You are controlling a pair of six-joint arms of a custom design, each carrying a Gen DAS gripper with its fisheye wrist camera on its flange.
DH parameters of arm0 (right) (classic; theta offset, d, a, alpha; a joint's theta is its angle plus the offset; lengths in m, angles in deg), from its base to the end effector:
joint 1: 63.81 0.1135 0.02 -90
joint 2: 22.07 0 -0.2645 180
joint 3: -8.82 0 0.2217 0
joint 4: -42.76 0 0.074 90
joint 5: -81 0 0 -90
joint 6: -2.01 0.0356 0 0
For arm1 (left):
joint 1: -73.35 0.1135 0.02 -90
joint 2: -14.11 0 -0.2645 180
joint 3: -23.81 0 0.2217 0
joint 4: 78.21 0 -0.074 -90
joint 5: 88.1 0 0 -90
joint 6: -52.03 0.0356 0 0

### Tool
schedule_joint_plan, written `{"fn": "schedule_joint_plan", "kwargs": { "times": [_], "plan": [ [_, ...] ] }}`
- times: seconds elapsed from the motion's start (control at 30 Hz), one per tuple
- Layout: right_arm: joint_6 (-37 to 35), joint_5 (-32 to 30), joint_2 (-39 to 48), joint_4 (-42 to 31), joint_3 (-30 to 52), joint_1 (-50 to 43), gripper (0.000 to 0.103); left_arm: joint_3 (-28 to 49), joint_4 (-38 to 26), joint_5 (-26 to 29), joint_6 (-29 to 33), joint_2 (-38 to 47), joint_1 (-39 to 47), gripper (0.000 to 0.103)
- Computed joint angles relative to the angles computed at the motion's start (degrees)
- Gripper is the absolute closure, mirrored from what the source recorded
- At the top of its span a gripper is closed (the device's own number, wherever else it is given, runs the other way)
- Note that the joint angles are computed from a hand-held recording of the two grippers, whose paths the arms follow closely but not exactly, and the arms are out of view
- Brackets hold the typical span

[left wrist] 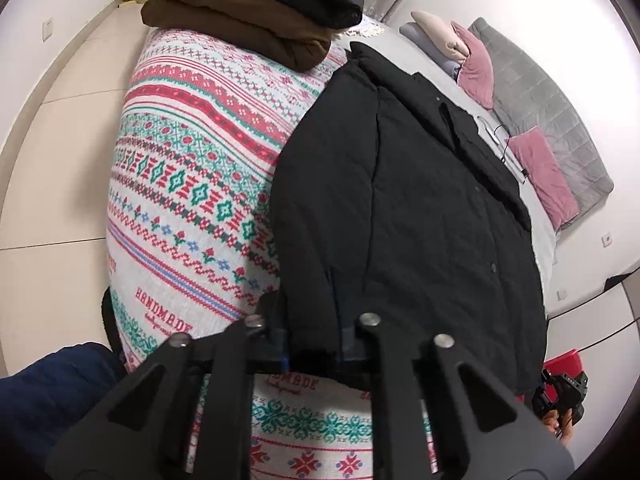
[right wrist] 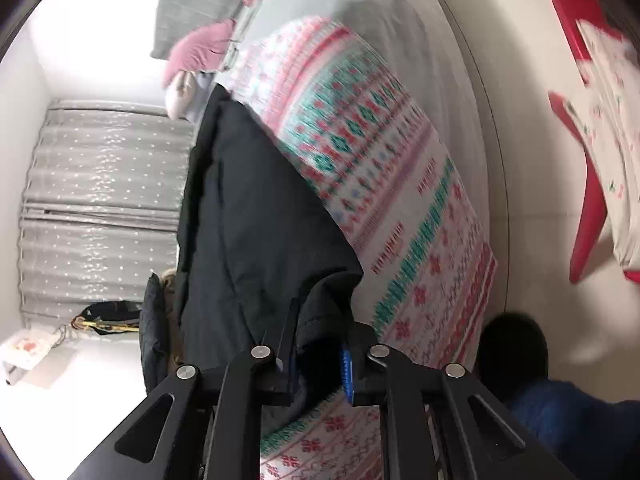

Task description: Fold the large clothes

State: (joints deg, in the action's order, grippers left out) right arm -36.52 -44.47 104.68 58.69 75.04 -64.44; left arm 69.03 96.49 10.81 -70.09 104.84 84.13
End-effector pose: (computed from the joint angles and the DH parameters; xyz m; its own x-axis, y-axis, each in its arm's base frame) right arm 0.3609 0.0167 0.0601 -0.7536 0.6454 -0.1248 0.2975 0.5041 0.8108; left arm 0.2444 0.0409 0.1352 -0.5977 -0.6485 -0.4713 -0.4799 0.7604 -0.4376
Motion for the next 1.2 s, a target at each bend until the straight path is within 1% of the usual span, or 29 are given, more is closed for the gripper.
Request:
{"fn": "schedule_joint_plan", "kwargs": {
  "times": [0.07,0.2,0.23,0.27,0.3,0.37,0.4,0.43,0.47,0.5,0.57,0.67,0.7,0.73,0.77,0.8,0.87,0.9,1.03,1.07,1.1,1.13,1.17,1.2],
  "plan": [
    [1.35,-0.53,-1.25,3.64,-1.40,-0.02,0.093,0.42,-0.93,0.59,-0.15,-0.79,0.52,0.090],
    [4.90,-2.26,-3.74,15.63,-5.03,-0.41,0.094,1.31,-1.42,2.11,-0.51,-1.13,1.28,0.091],
    [4.65,-2.74,-4.16,17.24,-4.97,0.11,0.094,1.97,-1.79,2.65,-0.16,-0.52,1.34,0.090],
    [4.10,-3.07,-4.33,17.02,-4.26,0.68,0.093,2.68,-2.25,2.81,-0.17,0.36,1.26,0.089],
    [2.84,-3.26,-4.29,14.92,-2.72,1.52,0.093,3.07,-2.50,2.77,-0.32,0.96,1.09,0.086],
    [-0.07,-0.70,-4.16,7.61,0.69,3.09,0.089,3.64,-3.02,3.64,-0.84,2.56,1.62,0.082],
    [-0.65,1.02,-3.96,5.01,1.82,3.52,0.087,3.55,-2.90,4.15,-1.22,2.81,1.86,0.077],
    [-0.52,2.33,-3.41,3.11,2.86,3.75,0.086,3.51,-2.77,5.58,-1.44,3.55,2.68,0.067],
    [-0.25,2.47,-2.94,2.37,3.46,3.72,0.086,3.37,-2.60,6.39,-1.65,3.89,3.03,0.064],
    [-0.05,2.25,-2.35,1.16,4.35,3.59,0.085,2.93,-1.98,6.87,-1.92,4.06,3.23,0.063],
    [-0.49,2.87,-1.93,-1.09,5.44,3.67,0.085,2.44,-2.00,6.12,-1.77,3.29,2.56,0.063],
    [-1.09,4.06,-1.97,-4.01,5.72,3.27,0.080,2.47,-2.73,5.26,-1.39,2.36,1.61,0.063],
    [-1.07,4.36,-1.98,-5.04,5.87,3.16,0.076,2.54,-2.96,4.91,-1.21,2.24,1.42,0.063],
    [-0.83,4.66,-2.05,-5.07,5.44,2.91,0.074,2.50,-2.98,4.69,-1.26,2.14,1.29,0.063],
    [-0.66,4.97,-2.18,-5.32,5.08,2.51,0.068,2.68,-2.97,4.78,-1.35,2.42,1.31,0.063],
    [-0.49,5.05,-2.29,-5.36,4.70,2.16,0.061,2.73,-2.95,4.83,-1.34,2.64,1.39,0.063],
    [0.13,5.18,-1.35,-5.82,5.01,2.09,0.060,2.61,-2.58,5.07,-1.38,3.09,1.50,0.062],
    [-0.03,4.93,-0.92,-6.05,5.14,1.90,0.060,2.51,-2.43,5.06,-1.50,3.09,1.39,0.059],
    [0.12,5.25,-0.34,-6.00,4.99,1.94,0.060,2.18,-1.49,5.58,-1.27,3.50,1.20,0.054],
    [0.96,5.02,-0.28,-4.12,4.04,1.72,0.060,2.37,-1.63,5.69,-1.20,3.73,1.18,0.054],
    [1.96,5.14,-0.53,-1.39,2.62,1.46,0.073,2.70,-1.96,5.53,-1.02,3.86,1.01,0.054],
    [1.89,5.39,-1.31,1.13,1.11,1.30,0.085,2.87,-2.49,4.76,-0.36,3.44,0.60,0.058],
    [1.10,5.58,-2.23,2.29,0.20,1.32,0.091,3.23,-3.03,3.53,-0.21,3.28,0.04,0.066],
    [0.49,5.94,-3.42,4.59,-1.15,1.49,0.092,3.65,-3.77,2.53,0.04,3.16,-0.38,0.086]
  ]
}}
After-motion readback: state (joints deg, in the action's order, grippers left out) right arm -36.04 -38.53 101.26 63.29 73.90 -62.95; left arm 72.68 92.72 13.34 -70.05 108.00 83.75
